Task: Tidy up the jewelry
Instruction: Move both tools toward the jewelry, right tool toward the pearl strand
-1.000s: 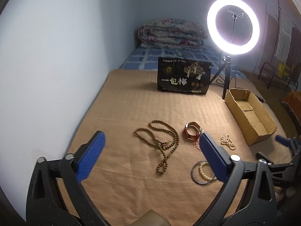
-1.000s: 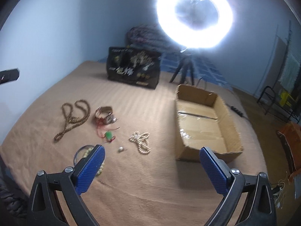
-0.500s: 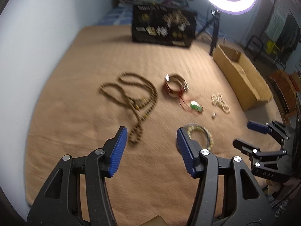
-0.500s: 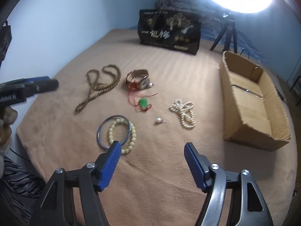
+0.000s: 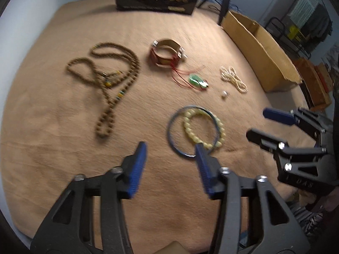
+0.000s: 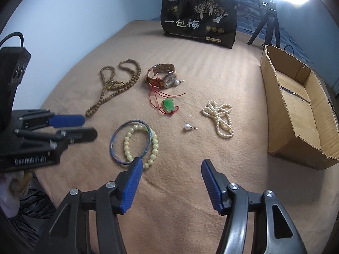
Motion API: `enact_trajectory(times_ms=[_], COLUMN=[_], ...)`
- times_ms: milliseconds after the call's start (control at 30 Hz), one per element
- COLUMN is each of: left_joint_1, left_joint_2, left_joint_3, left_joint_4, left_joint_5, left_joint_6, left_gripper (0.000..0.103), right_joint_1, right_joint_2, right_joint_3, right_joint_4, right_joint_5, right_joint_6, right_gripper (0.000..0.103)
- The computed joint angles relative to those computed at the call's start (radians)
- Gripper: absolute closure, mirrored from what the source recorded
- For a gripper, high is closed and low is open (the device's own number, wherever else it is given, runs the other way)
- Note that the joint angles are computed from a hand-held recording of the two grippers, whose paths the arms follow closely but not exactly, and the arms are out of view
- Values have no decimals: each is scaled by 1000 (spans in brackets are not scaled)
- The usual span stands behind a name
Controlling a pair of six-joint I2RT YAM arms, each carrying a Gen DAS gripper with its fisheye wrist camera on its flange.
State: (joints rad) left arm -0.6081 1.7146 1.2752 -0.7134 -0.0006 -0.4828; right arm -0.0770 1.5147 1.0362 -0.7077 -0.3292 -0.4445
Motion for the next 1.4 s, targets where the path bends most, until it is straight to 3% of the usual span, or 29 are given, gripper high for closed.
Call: enact_trajectory(times_ms=[67, 533, 700, 933, 1400], left_joint_1=[-9, -48, -51, -51, -46], left_joint_2=[8, 154, 180, 225, 294], left_joint_3=[-1, 114, 131, 163, 239], left_joint_4=[14, -1, 2, 6, -4], left_joint_5=[6, 1, 3, 9, 3], left_joint_6=[-2, 0, -3, -11, 4], left_gripper=[27, 27, 27, 27, 27], right_joint_1=[-11, -147, -138, -72, -65], right_joint_2=[1, 57, 101, 157, 307], right_joint_3=[4, 79, 109, 148, 284], right_joint_4=[1, -37, -17, 63, 41], right_joint_5=[6, -20, -41, 32, 21], right_joint_6=[-1, -69, -43, -4, 46], right_gripper=[43, 41, 42, 42, 45])
